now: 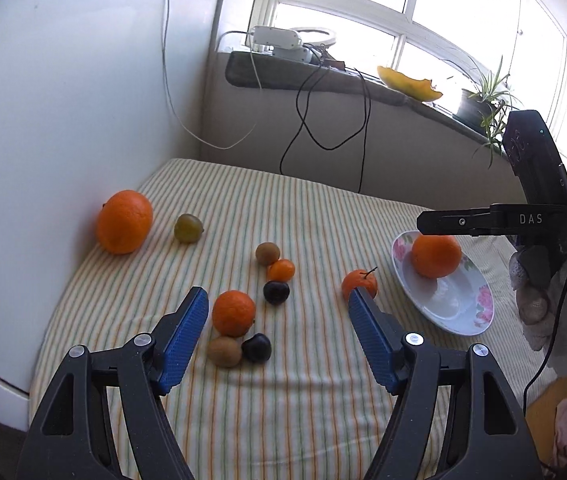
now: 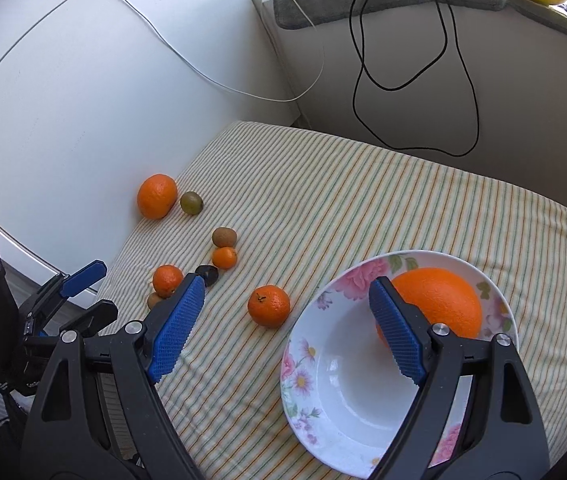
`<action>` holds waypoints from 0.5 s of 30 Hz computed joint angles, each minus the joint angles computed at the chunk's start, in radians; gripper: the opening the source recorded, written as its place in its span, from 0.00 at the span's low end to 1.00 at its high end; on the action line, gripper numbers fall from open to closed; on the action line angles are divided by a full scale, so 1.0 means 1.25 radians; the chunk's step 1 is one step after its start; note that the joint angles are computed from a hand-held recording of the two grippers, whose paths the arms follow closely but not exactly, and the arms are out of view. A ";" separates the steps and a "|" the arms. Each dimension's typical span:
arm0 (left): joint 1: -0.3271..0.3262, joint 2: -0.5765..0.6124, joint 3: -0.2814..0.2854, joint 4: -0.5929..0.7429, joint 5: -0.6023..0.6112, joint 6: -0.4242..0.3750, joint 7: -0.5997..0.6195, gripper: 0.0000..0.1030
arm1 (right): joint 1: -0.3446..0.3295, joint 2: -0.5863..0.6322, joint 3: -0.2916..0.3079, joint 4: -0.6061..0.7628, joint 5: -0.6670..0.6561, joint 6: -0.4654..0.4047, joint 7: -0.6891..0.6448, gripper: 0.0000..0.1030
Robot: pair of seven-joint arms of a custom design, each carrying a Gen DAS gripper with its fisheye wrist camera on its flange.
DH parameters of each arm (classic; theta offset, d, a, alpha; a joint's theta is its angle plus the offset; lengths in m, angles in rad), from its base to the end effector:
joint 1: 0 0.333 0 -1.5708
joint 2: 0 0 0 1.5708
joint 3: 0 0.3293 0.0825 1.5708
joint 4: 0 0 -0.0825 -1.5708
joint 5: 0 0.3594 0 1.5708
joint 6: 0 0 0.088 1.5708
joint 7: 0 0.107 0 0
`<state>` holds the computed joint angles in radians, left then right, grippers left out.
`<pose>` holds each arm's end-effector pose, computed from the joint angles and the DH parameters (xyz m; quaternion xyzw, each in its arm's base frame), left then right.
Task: Organize fruits
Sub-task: 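Move the right tool toward the large round orange by the wall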
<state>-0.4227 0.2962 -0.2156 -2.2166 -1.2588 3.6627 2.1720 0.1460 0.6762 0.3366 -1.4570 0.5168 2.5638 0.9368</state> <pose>0.4892 -0.2011 0.3611 -0.7070 0.5640 -0.3416 0.2558 0.6854 0.2824 0.3725 -0.8344 0.4296 0.0194 0.3448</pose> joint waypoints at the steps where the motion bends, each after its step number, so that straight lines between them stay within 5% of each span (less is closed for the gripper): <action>1: 0.005 -0.006 -0.003 -0.019 0.013 0.004 -0.022 0.70 | 0.004 0.005 -0.001 0.007 -0.005 -0.006 0.003 0.84; 15: 0.063 -0.013 0.008 -0.148 0.217 0.011 -0.321 0.70 | 0.082 0.116 -0.021 0.177 -0.090 -0.097 0.061 0.84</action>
